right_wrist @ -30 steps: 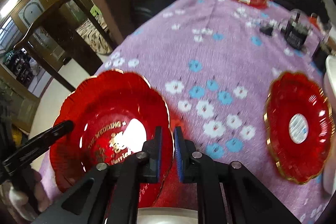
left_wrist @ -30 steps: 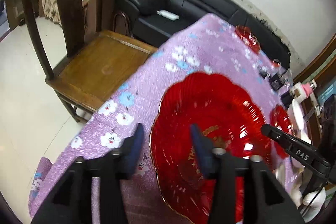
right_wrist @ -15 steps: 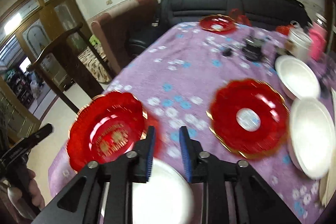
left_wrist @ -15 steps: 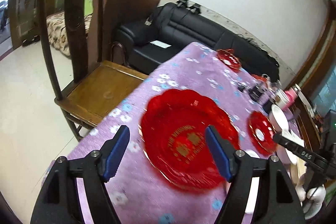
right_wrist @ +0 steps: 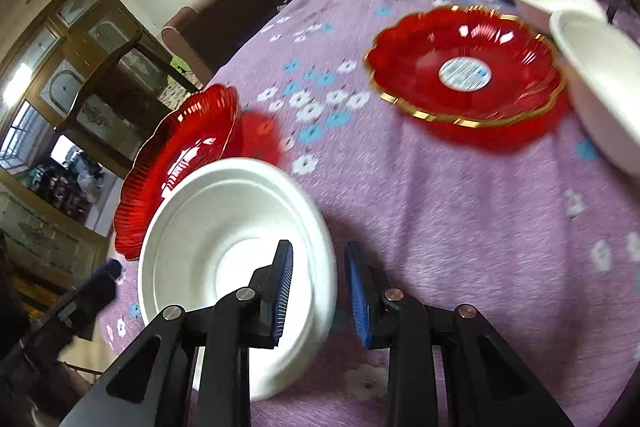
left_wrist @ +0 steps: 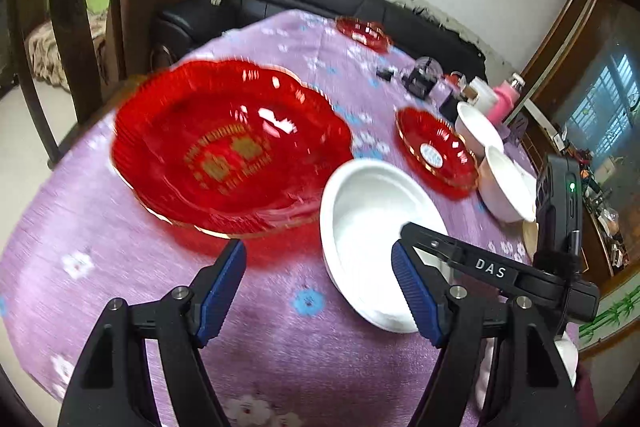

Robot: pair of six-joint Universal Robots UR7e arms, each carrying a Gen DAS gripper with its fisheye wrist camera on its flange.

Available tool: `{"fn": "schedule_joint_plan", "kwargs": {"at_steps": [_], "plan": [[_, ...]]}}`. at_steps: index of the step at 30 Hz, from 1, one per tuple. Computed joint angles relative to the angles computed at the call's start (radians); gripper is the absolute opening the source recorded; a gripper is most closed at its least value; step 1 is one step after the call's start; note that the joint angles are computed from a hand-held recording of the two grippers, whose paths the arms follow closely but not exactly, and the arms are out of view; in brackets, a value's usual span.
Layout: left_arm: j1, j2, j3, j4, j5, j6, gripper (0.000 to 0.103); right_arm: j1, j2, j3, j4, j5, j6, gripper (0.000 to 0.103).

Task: Organize plates and bowls
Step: 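Grasp the white paper plate rim with the right tool, then carry the white plate with both tools and lower it onto the red plate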

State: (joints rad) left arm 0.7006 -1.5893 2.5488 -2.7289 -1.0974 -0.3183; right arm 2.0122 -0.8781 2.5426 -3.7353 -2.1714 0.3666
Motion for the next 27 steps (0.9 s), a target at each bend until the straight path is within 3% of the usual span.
{"fn": "schedule_joint_plan", "kwargs": {"at_steps": [1, 3, 9, 11, 12, 13, 15, 20, 27], "plan": [[0.001, 0.01, 0.001, 0.0, -0.004, -0.012, 0.074, -0.003, 0.007, 0.0, -0.011, 0.016, -0.006, 0.027], [0.005, 0.032, -0.002, -0.004, -0.014, -0.025, 0.074, 0.001, 0.013, 0.006, -0.021, 0.021, -0.02, 0.011], [-0.002, 0.082, 0.002, -0.031, -0.018, -0.032, 0.072, 0.03, -0.011, 0.051, -0.016, 0.031, -0.03, 0.01], [-0.003, 0.102, 0.003, -0.041, -0.025, -0.031, 0.065, 0.024, -0.017, 0.074, -0.03, 0.052, -0.03, 0.01], [-0.003, 0.112, 0.003, -0.044, -0.031, -0.029, 0.052, 0.018, -0.019, 0.084, -0.039, 0.064, -0.03, 0.011], [-0.002, 0.125, 0.0, -0.046, -0.042, -0.021, 0.032, 0.013, -0.019, 0.094, -0.051, 0.069, -0.025, 0.011], [-0.007, 0.153, -0.006, -0.045, -0.045, -0.011, 0.015, 0.016, -0.019, 0.101, -0.059, 0.065, -0.023, 0.011], [-0.032, 0.137, 0.015, -0.082, -0.04, 0.0, 0.009, 0.039, -0.032, 0.113, -0.081, 0.032, -0.011, 0.011], [-0.085, 0.054, 0.019, -0.027, -0.002, -0.006, 0.009, 0.121, -0.077, 0.084, -0.008, -0.025, 0.002, 0.011]]}}
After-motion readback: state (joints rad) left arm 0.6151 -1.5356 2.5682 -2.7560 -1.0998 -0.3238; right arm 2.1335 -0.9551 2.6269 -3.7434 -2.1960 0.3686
